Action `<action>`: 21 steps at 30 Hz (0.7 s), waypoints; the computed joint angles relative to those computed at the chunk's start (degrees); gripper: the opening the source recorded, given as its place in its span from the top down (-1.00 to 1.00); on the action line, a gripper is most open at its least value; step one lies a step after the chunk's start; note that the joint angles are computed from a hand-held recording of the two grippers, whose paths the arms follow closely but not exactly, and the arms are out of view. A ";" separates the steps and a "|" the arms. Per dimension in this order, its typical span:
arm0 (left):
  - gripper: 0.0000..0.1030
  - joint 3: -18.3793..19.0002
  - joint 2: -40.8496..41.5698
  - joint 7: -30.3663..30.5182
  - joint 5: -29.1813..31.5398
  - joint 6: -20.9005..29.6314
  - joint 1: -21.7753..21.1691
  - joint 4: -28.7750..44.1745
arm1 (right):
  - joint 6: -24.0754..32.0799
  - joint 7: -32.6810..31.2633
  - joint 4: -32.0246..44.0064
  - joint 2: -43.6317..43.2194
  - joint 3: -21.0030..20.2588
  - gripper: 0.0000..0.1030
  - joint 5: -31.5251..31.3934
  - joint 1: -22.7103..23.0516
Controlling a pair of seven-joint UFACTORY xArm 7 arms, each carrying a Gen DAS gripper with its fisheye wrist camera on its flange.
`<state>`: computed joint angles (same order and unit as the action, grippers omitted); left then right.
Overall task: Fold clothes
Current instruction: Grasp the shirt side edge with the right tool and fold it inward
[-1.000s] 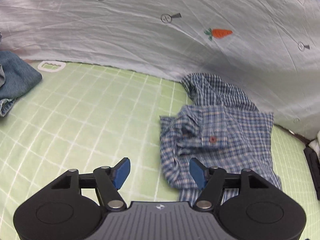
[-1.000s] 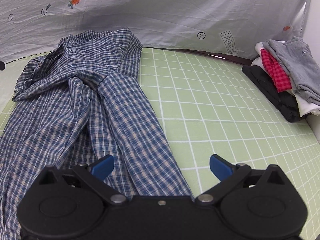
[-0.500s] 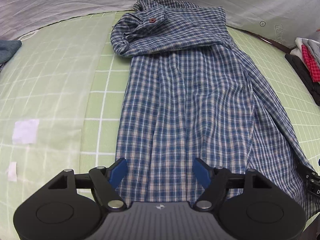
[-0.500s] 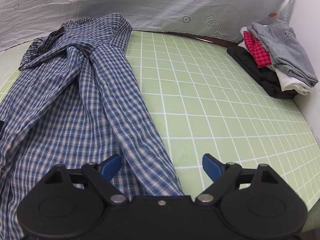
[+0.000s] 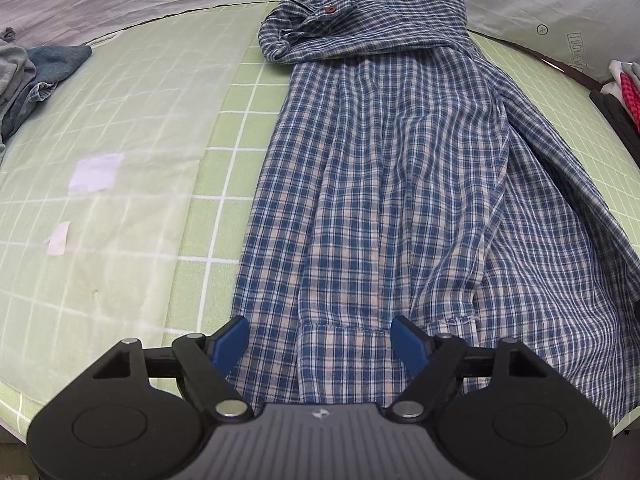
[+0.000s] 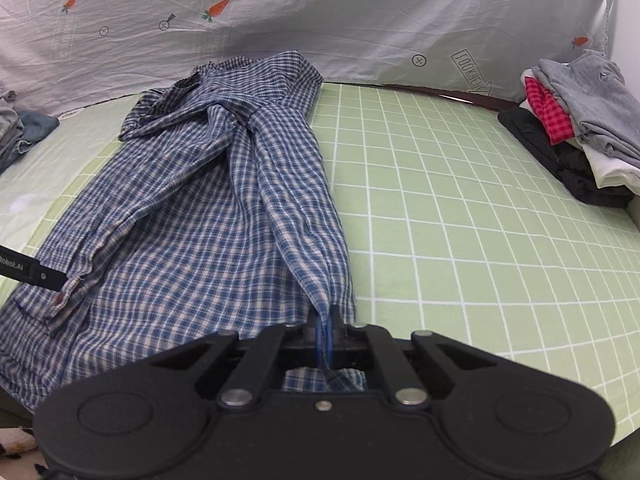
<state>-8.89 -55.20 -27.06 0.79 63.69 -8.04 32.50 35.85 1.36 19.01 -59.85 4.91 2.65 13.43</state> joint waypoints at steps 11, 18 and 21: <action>-0.54 1.21 -2.71 3.09 -0.63 3.61 -1.12 -0.04 | -3.89 3.72 -0.06 -0.49 -6.79 0.96 15.58 8.82; -0.54 2.38 -4.83 7.57 -0.58 6.24 -1.16 -0.27 | -4.68 5.86 0.46 2.56 -5.27 0.96 19.10 12.73; -0.54 3.23 -5.98 9.78 -0.48 7.44 -0.70 -0.32 | -5.90 6.67 0.76 4.37 -4.85 0.96 20.51 14.57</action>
<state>-5.66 -61.18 -17.28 0.30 71.13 -8.74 32.18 29.95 8.03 19.77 -55.48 0.06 23.16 28.01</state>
